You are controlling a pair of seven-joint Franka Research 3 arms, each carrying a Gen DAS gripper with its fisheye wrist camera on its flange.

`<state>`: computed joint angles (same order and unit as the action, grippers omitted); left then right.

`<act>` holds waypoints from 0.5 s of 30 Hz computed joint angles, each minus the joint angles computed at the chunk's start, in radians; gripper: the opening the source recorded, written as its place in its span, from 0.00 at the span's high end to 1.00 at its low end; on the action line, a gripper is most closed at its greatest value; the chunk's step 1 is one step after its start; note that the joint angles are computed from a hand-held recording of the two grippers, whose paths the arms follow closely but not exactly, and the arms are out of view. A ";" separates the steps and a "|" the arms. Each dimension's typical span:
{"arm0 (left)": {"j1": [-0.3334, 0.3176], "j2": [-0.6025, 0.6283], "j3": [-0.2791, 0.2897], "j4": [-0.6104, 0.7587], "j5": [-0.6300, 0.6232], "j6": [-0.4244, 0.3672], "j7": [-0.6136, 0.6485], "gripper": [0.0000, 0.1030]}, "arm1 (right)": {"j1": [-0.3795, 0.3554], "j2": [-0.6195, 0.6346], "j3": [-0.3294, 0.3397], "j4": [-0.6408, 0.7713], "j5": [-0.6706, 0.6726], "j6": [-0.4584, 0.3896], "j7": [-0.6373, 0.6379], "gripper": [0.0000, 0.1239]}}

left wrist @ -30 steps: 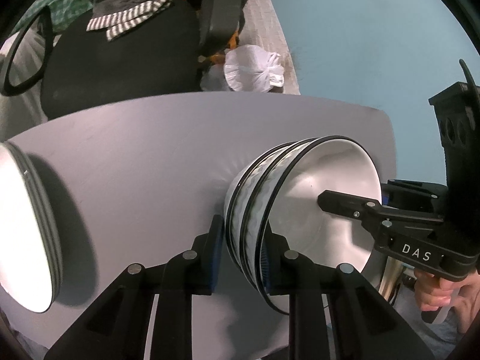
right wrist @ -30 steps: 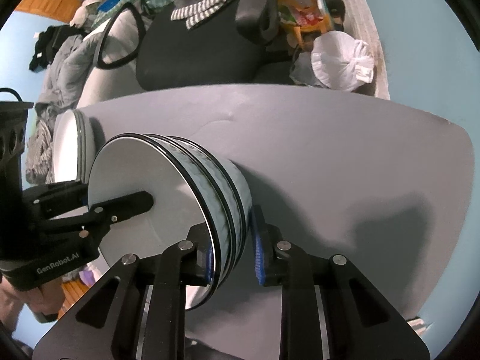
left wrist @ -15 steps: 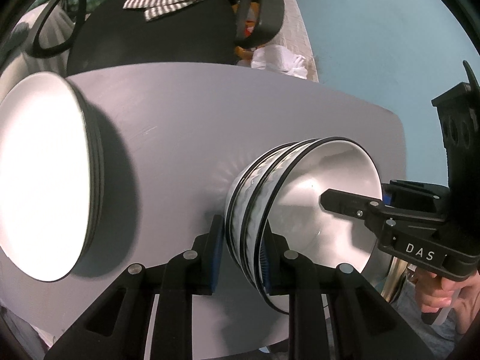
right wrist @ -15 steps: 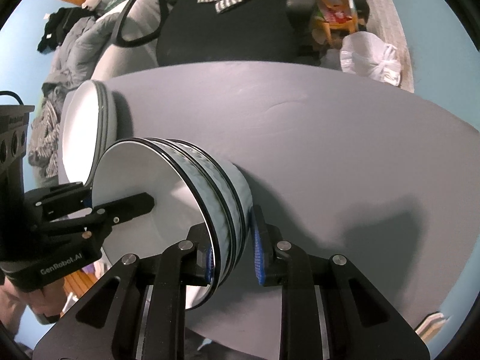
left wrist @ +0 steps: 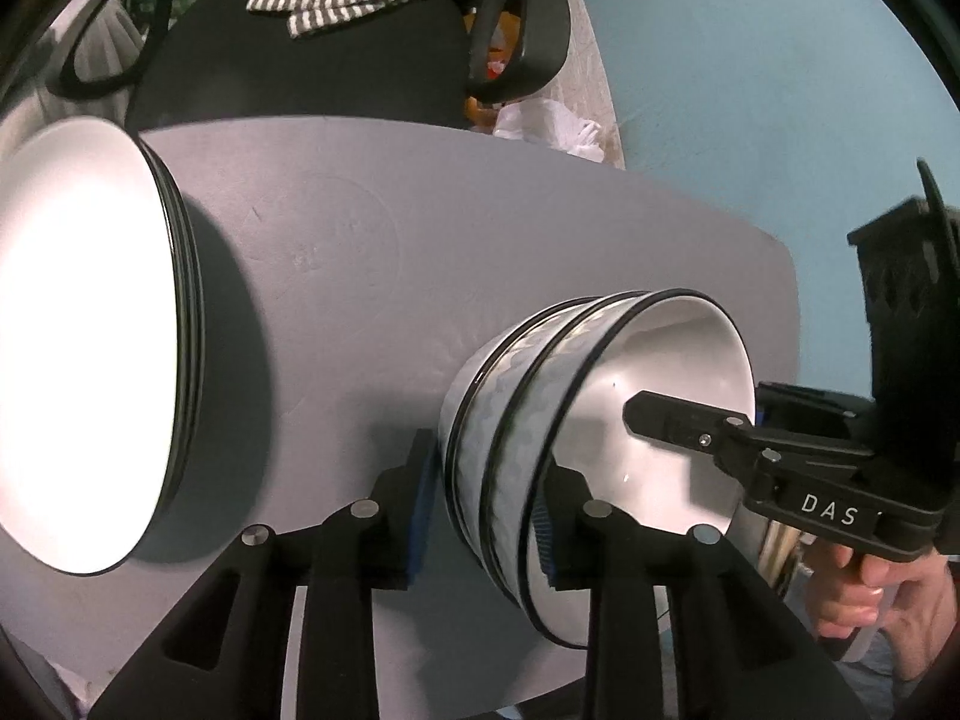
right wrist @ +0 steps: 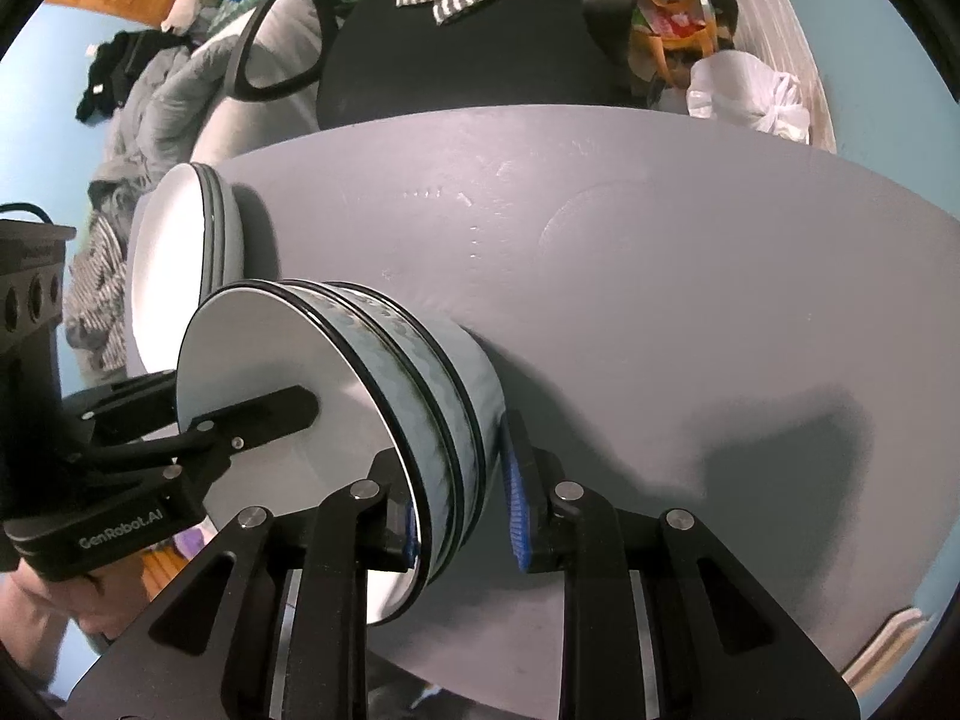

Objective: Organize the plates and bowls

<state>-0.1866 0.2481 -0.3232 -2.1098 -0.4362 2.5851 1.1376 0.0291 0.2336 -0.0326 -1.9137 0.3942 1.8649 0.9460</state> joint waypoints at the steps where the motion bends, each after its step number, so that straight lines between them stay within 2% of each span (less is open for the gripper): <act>1: 0.014 0.000 -0.011 -0.006 -0.041 0.007 0.027 0.70 | 0.000 -0.003 0.000 -0.005 0.007 0.004 0.003 0.83; 3: 0.026 0.003 -0.020 -0.012 -0.089 0.017 0.060 0.70 | -0.001 -0.008 -0.001 -0.012 0.011 0.010 0.007 0.83; 7: 0.014 -0.001 -0.015 -0.021 -0.079 0.041 0.073 0.72 | 0.001 -0.020 0.000 -0.027 0.017 0.024 0.014 0.82; 15: -0.012 -0.024 0.010 -0.032 0.006 0.020 -0.028 0.77 | 0.012 -0.053 0.000 -0.062 0.004 0.063 0.039 0.83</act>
